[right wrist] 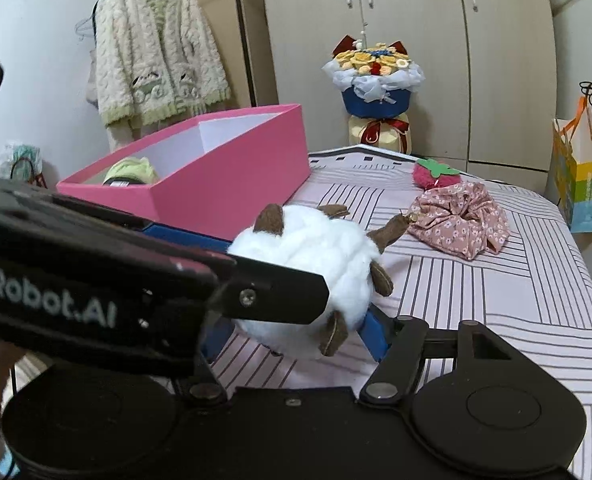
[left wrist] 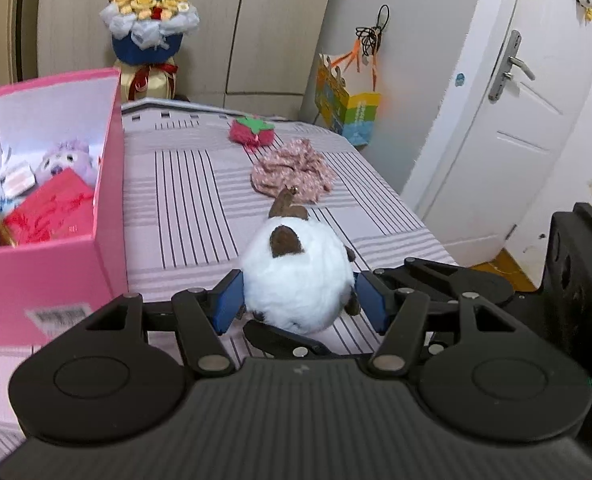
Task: Organize soft objects
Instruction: 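Lift the panda plush with the left tool and carry it over the box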
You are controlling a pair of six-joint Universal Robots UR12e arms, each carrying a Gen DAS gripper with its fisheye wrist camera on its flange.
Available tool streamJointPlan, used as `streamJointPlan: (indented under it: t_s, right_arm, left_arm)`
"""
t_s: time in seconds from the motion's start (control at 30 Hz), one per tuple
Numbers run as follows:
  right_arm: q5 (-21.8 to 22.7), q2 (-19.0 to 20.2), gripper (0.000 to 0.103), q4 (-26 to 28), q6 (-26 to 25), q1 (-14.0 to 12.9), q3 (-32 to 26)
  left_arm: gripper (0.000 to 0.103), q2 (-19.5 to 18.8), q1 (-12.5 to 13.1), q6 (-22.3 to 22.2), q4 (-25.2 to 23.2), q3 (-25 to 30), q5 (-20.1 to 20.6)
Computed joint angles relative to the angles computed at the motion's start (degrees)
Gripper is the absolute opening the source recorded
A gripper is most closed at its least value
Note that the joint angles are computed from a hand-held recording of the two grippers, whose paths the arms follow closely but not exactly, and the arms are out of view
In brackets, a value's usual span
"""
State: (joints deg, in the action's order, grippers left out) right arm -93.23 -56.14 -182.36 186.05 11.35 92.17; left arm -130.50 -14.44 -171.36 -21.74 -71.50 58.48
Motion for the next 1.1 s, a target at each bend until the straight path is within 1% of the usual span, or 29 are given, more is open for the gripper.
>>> streamJointPlan:
  t_s: [0.07,0.2,0.3,0.4,0.47,0.6,0.77,0.97,1.1]
  right_arm:
    - [0.06,-0.82,0.07,1.33,-1.0,0.29,0.4]
    - [1.63,-2.8,0.069,4.33,-3.19,0.52,1.06]
    - [1.2,-4.15,0.069,5.48,-5.88,1.2,1.31]
    - [0.39,-5.27,0.069,7.59,-6.98,1.97,0.89]
    - [-0.02,-5.8,0.069,8.38,-7.81,2.5,0.48]
    - [-1.03,-6.15,0.069,7.74,-10.18,3.56,-0.43]
    - [-0.9,-5.77,0.069,7.5,-12.2,4.4,-2.29]
    - [0.9,-4.06,0.069,6.63,-11.94,4.58,-5.26]
    - [1.04,-2.5,0.069,5.51,-12.48,4.79,-7.59]
  left_arm:
    - [0.06,0.8,0.36,0.85,-1.91,-0.55,-1.03]
    - [0.06,2.75,1.27,2.94,-5.68,-1.82,-3.45]
    - [0.06,4.19,1.94,3.92,-7.9,-2.6,-4.98]
    - [0.06,5.66,2.44,4.52,-9.04,-3.56,-5.6]
    - [0.06,6.55,2.72,4.49,-8.52,-4.36,-5.42]
    - [0.06,8.13,3.28,3.28,-6.13,-6.09,-4.77]
    - [0.06,9.08,4.02,1.77,-4.9,-6.76,-4.11]
    - [0.06,9.02,4.75,0.24,-1.19,-6.46,-2.44]
    - [0.06,8.4,5.1,-0.61,1.24,-5.57,-1.61]
